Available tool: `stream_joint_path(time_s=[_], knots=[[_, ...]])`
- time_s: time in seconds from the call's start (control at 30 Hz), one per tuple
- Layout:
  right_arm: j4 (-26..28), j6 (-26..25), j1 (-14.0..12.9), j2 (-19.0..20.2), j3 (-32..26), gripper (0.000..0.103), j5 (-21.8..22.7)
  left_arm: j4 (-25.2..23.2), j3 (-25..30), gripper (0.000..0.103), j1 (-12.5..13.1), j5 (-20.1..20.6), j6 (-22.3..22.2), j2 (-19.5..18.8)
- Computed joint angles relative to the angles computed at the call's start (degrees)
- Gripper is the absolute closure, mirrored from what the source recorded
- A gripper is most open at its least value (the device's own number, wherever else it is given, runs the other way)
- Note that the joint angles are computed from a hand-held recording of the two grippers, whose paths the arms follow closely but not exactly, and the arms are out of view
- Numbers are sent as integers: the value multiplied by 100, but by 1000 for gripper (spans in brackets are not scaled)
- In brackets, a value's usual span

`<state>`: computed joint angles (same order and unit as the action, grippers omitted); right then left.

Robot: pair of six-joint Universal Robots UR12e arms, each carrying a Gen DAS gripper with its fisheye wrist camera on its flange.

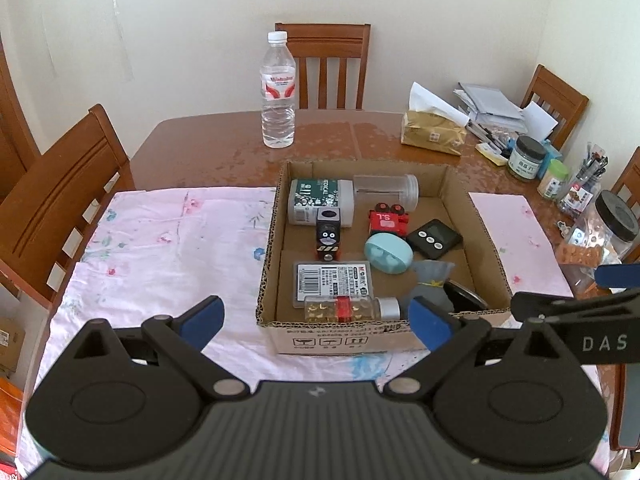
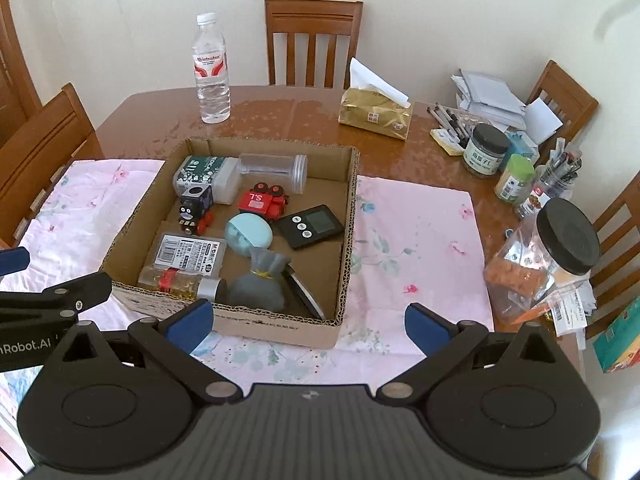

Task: Organize rigid objects

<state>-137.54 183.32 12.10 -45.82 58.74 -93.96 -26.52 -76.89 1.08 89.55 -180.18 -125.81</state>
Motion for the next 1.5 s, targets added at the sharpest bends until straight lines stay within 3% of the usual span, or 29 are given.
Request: stream_joint_path(time_s=[0.4,1.5], knots=[[-33,254,41,-55,68,0,-131,-197,27,5,18,3,6,25],[-142,303,67,-79,101,0,-141,-280,55,5,36,-7,12,64]])
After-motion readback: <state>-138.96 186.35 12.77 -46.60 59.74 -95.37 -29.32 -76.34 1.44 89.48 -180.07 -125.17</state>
